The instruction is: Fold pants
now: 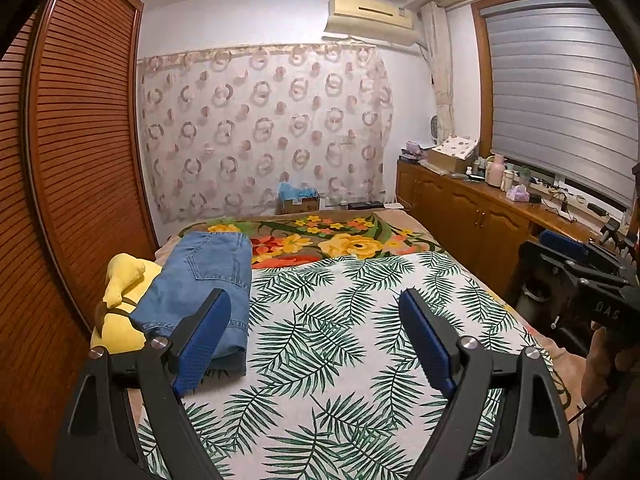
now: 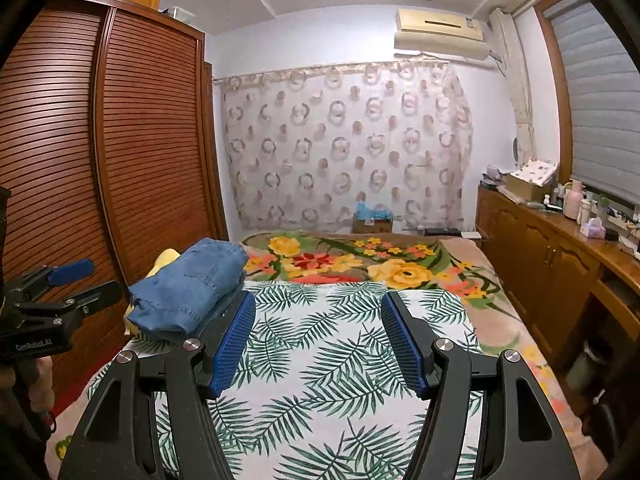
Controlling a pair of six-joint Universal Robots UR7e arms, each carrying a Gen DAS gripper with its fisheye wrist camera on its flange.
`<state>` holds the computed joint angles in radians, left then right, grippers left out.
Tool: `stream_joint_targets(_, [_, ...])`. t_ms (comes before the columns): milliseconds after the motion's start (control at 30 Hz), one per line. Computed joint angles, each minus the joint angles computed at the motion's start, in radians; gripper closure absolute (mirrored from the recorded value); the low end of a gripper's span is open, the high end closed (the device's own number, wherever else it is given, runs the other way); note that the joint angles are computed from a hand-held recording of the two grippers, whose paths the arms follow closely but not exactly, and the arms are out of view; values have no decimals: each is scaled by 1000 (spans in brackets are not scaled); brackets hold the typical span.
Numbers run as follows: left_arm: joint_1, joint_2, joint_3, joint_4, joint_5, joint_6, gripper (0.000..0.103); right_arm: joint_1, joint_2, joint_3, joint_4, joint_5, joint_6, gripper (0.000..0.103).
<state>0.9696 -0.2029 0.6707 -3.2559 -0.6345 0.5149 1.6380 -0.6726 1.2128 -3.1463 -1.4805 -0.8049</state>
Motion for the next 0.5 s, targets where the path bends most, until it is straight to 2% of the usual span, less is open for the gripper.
stream_joint_targets(500, [-1, -6, 14, -9, 0, 5, 17, -2, 12, -18, 5, 3, -2, 36])
